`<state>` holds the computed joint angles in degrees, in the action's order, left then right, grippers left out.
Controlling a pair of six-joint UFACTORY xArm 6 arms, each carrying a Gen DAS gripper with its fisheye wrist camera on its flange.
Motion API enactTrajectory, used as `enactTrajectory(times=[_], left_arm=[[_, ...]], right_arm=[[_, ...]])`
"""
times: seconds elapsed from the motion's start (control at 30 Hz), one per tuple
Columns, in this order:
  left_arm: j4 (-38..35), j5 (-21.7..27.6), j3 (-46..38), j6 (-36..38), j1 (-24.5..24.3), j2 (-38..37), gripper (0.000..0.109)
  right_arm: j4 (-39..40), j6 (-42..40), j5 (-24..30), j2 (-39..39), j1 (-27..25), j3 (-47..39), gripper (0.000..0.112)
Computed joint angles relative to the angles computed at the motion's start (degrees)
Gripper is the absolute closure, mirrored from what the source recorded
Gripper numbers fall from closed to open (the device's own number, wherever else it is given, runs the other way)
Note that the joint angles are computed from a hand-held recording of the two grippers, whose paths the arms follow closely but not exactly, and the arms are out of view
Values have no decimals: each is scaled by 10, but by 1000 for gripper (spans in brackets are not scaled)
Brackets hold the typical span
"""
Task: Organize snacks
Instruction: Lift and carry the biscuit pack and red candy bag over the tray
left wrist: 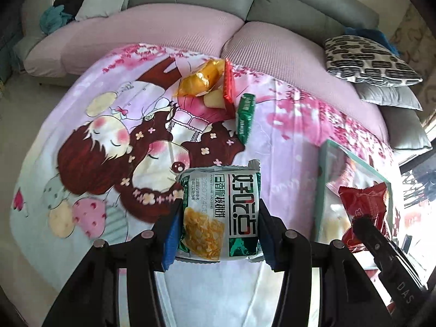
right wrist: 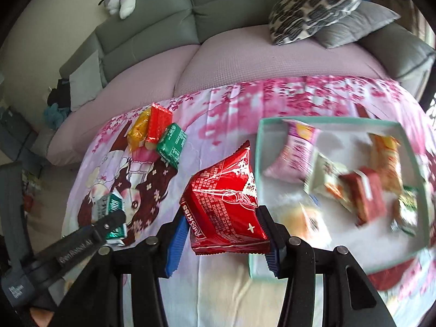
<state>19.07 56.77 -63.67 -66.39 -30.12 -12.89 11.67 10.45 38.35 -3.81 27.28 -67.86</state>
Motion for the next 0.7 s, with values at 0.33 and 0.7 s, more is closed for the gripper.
enactTrajectory(times=[0.33, 0.7], left_arm=[[28, 69, -48, -46, -63, -25, 57], [46, 86, -100, -55, -79, 6, 57]], right_arm=[[19, -5, 5, -130, -23, 75, 60], [21, -15, -25, -159, -63, 85, 60]])
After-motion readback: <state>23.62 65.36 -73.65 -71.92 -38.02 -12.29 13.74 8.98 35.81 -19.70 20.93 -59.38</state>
